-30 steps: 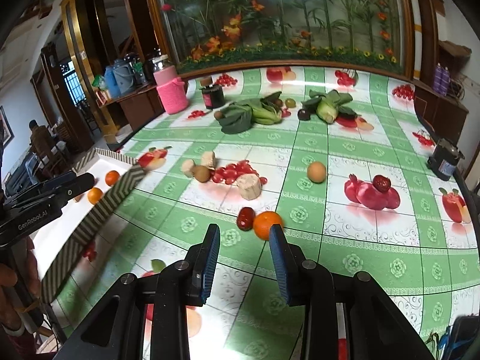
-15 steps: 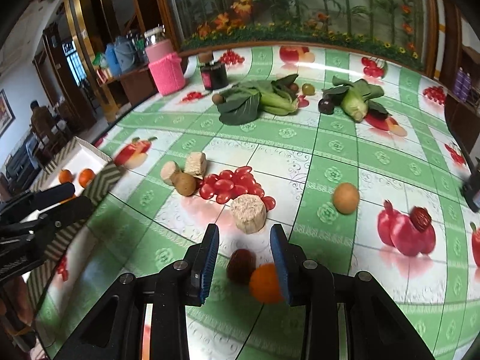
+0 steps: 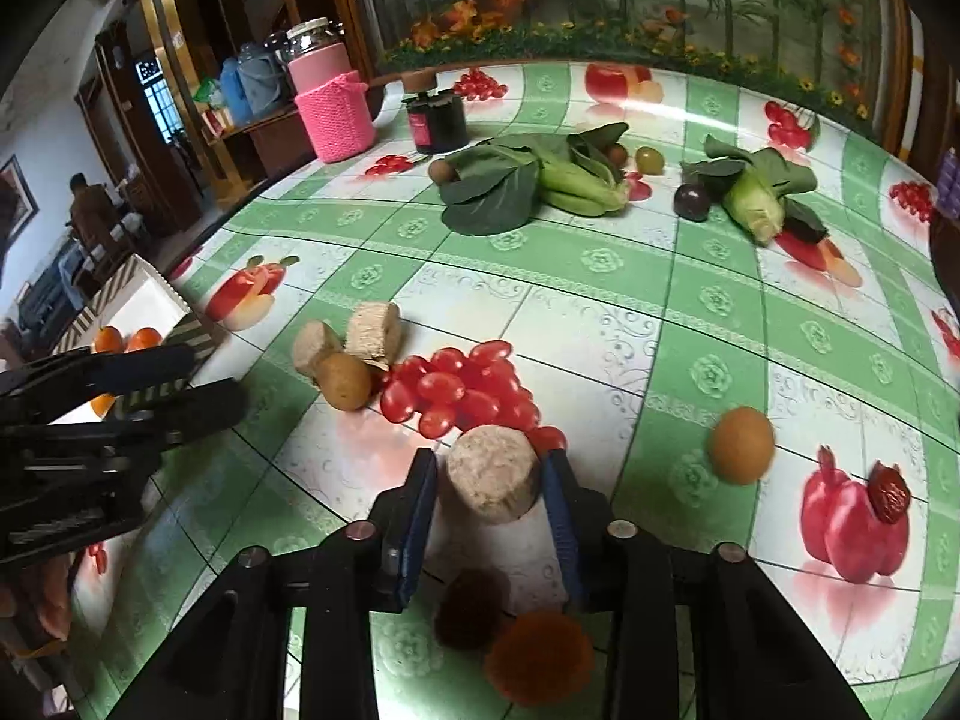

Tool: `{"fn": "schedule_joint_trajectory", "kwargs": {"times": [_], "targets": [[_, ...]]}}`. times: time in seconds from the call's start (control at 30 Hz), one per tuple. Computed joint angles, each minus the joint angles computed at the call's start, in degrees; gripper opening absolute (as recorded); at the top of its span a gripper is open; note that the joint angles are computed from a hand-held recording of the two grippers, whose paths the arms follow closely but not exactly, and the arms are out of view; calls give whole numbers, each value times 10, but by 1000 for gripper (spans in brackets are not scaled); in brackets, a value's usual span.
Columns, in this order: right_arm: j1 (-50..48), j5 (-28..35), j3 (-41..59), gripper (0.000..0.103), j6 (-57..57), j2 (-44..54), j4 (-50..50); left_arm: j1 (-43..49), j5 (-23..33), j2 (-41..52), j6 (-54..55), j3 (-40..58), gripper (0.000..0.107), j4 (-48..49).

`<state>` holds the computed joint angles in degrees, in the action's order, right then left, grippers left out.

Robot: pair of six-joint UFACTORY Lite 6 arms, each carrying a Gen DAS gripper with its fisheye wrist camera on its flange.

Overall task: Organize fruits
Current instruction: 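Return both tools from the tray toward the remaining fruits, then grasp the tan sponge ball with the right tool while the left tool grasps a brown rough ball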

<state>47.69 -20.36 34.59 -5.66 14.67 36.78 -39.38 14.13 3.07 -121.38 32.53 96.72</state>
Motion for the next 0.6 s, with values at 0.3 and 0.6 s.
{"fn": "schedule_joint_trajectory", "kwargs": {"times": [0.3,0.6], "targets": [[-27,-15,-28,32,91,-16,-97,-4,29,111,38,84,57,-28],[-40,-24,-36,32,136,-19,-152,4,16,176,18,146,57,-1]]}}
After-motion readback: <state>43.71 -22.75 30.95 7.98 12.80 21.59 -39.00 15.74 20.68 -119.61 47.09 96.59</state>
